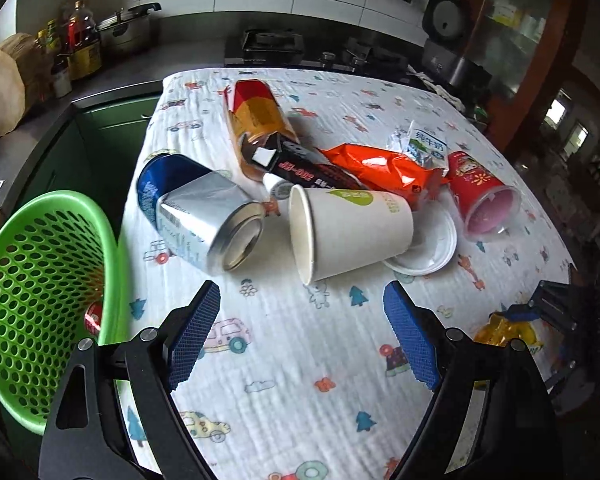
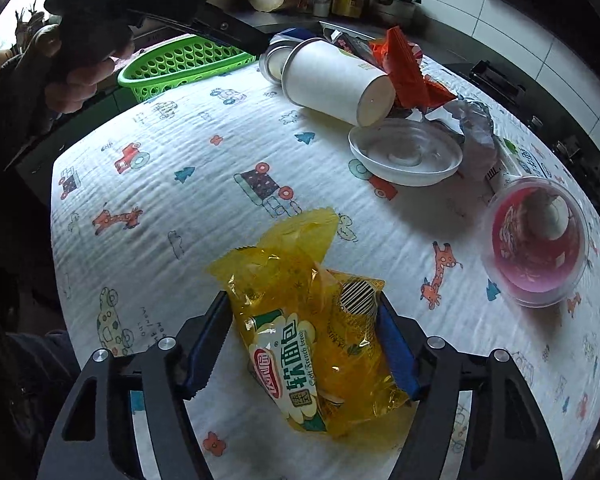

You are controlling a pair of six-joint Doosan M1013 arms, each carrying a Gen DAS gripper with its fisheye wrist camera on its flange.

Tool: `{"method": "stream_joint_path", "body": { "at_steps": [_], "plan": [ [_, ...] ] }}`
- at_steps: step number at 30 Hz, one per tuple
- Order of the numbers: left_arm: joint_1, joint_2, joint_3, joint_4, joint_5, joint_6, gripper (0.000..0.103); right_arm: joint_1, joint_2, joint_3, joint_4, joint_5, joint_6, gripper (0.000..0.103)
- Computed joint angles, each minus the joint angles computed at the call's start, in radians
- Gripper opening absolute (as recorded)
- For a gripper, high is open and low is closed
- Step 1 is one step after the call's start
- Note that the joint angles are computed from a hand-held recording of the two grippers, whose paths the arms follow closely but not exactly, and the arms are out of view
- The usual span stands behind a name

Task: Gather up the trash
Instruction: 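Grasp the white paper cup with the left gripper while the right grasps the yellow snack bag, then carry the paper cup into the basket with the left gripper while the right carries the yellow bag over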

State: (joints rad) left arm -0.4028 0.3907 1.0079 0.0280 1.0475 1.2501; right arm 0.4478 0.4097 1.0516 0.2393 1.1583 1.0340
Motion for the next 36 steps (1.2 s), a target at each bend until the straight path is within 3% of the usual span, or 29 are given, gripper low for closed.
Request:
{"method": "stream_joint_path", "body": {
  "at_steps": [2, 7, 18, 28, 36],
  "plan": [
    [-0.004, 0.016, -0.018, -0.003, 0.002, -0.010, 0.084, -0.002, -0.008, 0.012, 0.006, -0.014, 0.015, 0.067],
    [-0.021, 0.038, -0.033, 0.036, -0.031, -0.063, 0.098, -0.010, -0.018, 0.033, 0.029, -0.036, 0.043, 0.067],
    [-0.046, 0.078, -0.076, 0.065, -0.021, -0.100, 0.098, -0.013, -0.031, 0.060, 0.061, -0.072, 0.030, 0.067],
    [-0.071, 0.119, -0.129, 0.176, 0.056, -0.194, 0.098, -0.015, -0.037, 0.074, 0.070, -0.093, 0.026, 0.067],
    [-0.076, 0.128, -0.137, 0.195, 0.053, -0.248, 0.095, -0.016, -0.044, 0.086, 0.077, -0.110, 0.044, 0.067]
  ]
}}
